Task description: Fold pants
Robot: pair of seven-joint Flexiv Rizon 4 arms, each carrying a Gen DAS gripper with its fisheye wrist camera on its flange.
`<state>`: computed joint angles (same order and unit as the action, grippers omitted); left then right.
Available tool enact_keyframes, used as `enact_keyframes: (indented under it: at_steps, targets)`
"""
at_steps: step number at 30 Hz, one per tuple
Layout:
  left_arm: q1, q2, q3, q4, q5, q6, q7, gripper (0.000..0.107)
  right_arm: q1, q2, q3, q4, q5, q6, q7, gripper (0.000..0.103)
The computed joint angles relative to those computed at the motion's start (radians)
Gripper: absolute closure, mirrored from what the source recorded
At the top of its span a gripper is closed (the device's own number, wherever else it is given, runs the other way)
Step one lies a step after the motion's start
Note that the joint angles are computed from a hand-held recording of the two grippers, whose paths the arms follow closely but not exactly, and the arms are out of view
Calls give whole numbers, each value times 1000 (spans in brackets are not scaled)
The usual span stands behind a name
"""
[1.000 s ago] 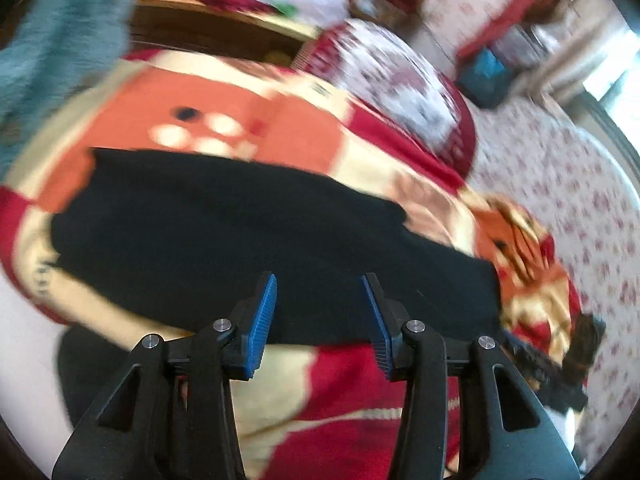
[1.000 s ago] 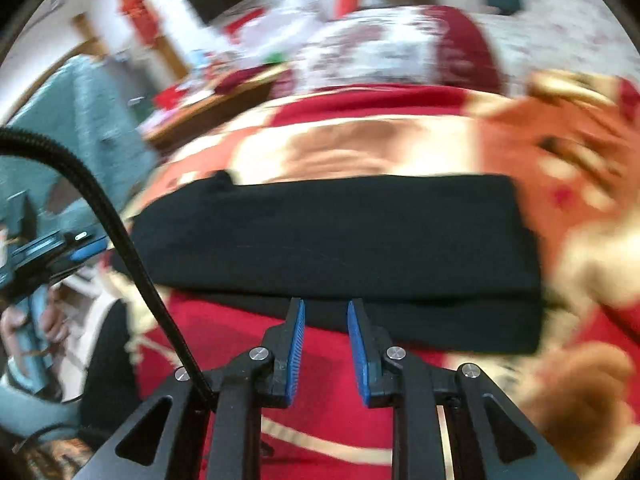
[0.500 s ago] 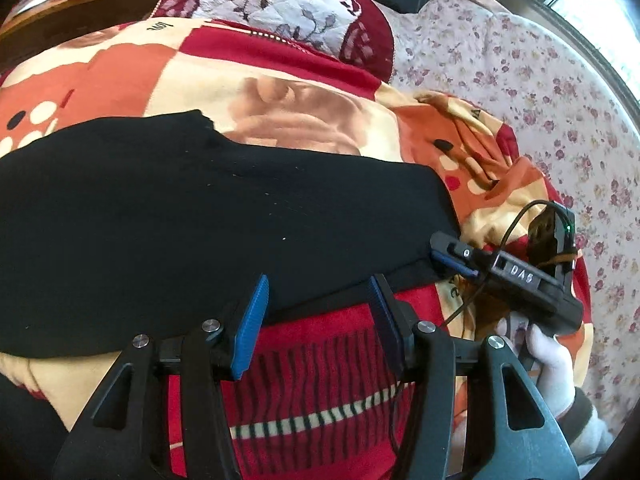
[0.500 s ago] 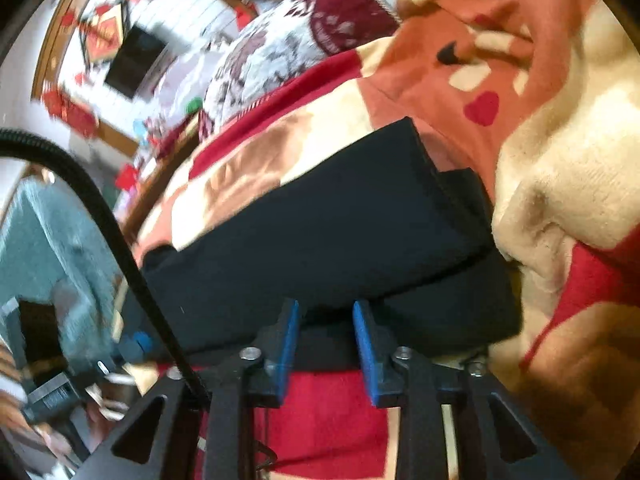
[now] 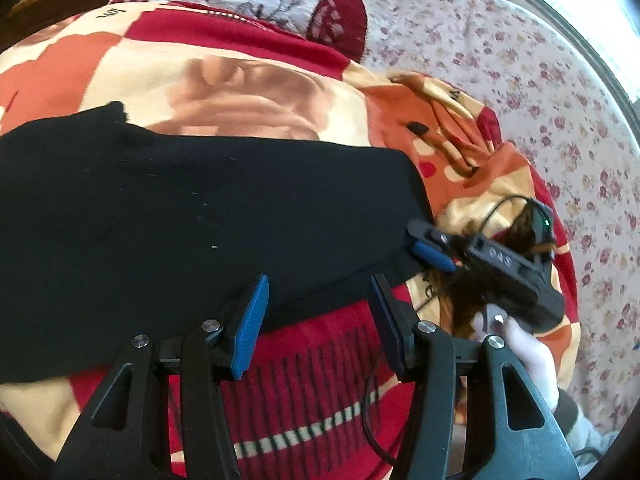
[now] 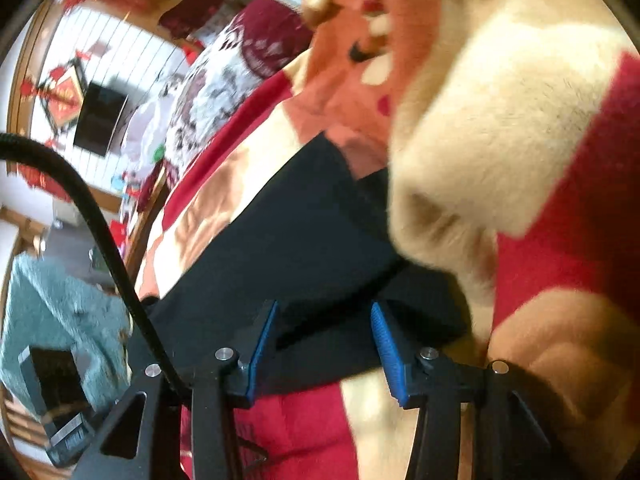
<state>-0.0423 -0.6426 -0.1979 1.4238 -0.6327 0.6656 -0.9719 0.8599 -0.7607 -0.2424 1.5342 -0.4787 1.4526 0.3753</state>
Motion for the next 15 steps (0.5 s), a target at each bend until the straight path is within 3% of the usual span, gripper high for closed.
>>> enact_keyframes:
  at_steps: [2, 5, 6, 7, 11, 15]
  targets:
    - [-7, -12, -1, -26, 11, -2, -2, 55, 29, -16, -63, 2, -11, 47, 29, 58]
    - [-13, -49, -12, -100, 19, -14, -3, 54, 106, -46, -196, 18, 16, 148, 70, 86]
    - [-17, -72, -15, -142, 26, -28, -6, 52, 135, -49, -237, 29, 28, 159, 72, 90]
    - [-22, -94, -17, -181, 34, -42, -13, 47, 156, -49, -264, 37, 37, 165, 65, 92]
    - [-47, -189, -21, -341, 67, -126, -70, 46, 202, -30, -303, 61, 60, 147, 5, 96]
    - [-59, -198, -37, -346, 72, -148, -51, 46, 257, 21, -336, 99, 57, 77, -25, 97]
